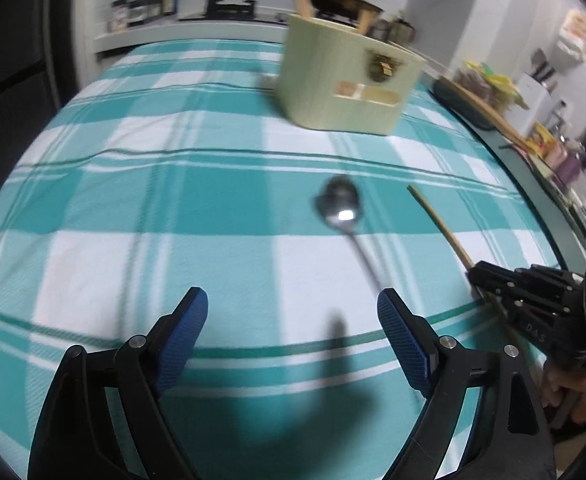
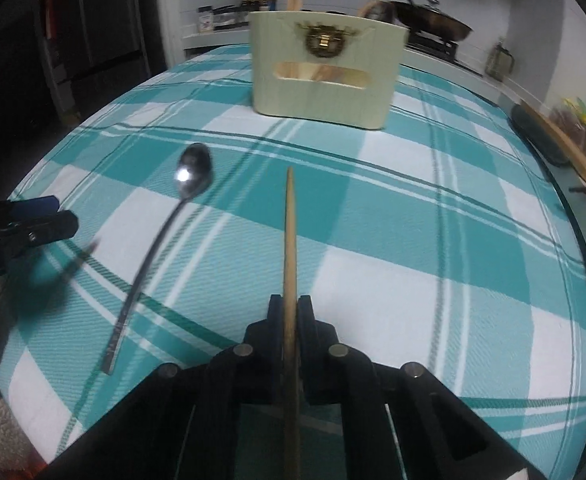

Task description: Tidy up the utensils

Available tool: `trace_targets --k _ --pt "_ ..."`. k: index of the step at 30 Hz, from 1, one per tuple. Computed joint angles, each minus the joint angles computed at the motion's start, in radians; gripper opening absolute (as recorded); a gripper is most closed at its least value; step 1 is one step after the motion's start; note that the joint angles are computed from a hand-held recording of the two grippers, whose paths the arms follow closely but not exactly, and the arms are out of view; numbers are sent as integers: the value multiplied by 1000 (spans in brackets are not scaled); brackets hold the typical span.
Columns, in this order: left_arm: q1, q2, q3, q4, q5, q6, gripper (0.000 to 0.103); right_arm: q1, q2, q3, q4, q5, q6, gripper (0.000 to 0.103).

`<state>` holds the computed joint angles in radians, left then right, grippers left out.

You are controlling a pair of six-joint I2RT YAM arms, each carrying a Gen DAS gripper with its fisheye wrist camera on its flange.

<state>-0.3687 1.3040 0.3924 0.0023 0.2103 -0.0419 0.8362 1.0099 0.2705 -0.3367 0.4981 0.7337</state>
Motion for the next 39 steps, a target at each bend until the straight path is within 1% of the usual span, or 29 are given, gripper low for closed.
trace_targets --k 2,4,6,8,9,10,12,13,15,16,18,20,21,24,27,31,32,33,34,35,36,37,39 --pt "-104 58 31 29 -77 -46 88 -30 -109 -39 -69 -1 17 7" --pt "-201 139 67 61 -191 -80 87 -39 -195 -62 -131 1 33 7" --pt "-265 216 101 71 -279 -95 84 -10 -238 -71 -185 24 72 7" --pt "-287 222 86 107 -326 -94 83 10 -266 -82 -208 39 98 7" --pt "-286 216 81 106 -331 -95 78 37 -268 -81 -224 55 129 7" --pt "-272 209 76 105 -324 -90 76 50 -284 -86 -238 66 147 7" --pt "-230 191 65 103 -296 -73 63 67 -307 -94 -260 81 173 7" --pt "-207 186 59 108 -285 -61 59 66 -318 -98 -261 82 176 7" --pt "-161 168 44 113 -257 -34 39 54 -329 -102 -259 83 166 7" --pt "-147 169 43 117 -250 -26 34 47 -328 -103 -254 84 159 7" --pt "-120 159 31 125 -225 -9 17 25 -319 -103 -236 80 138 7" --pt "-99 145 15 133 -208 3 9 4 -313 -105 -217 72 120 7" --pt "-87 135 3 138 -197 3 8 2 -304 -104 -209 74 118 7" --pt "-63 99 -32 146 -220 -22 5 11 -275 -100 -200 89 124 7" --pt "-10 62 -52 126 -224 -46 5 27 -269 -92 -234 105 157 7" --pt "68 38 -40 59 -132 12 8 30 -274 -82 -258 97 152 8" --pt "93 36 -29 29 -91 35 16 23 -282 -80 -262 85 140 8" --pt "118 34 -21 8 -51 53 34 14 -292 -79 -265 73 126 10" --pt "145 30 -15 -11 -14 73 46 7 -307 -79 -267 57 111 21" --pt "161 25 -14 -20 2 87 66 5 -312 -78 -265 45 100 30" --pt "174 24 -14 -20 4 108 73 18 -305 -76 -268 49 105 51" --pt "181 24 -15 -21 -1 127 73 40 -284 -70 -272 66 112 55" --pt "191 46 -7 -24 -11 166 74 60 -227 -59 -265 70 100 55"
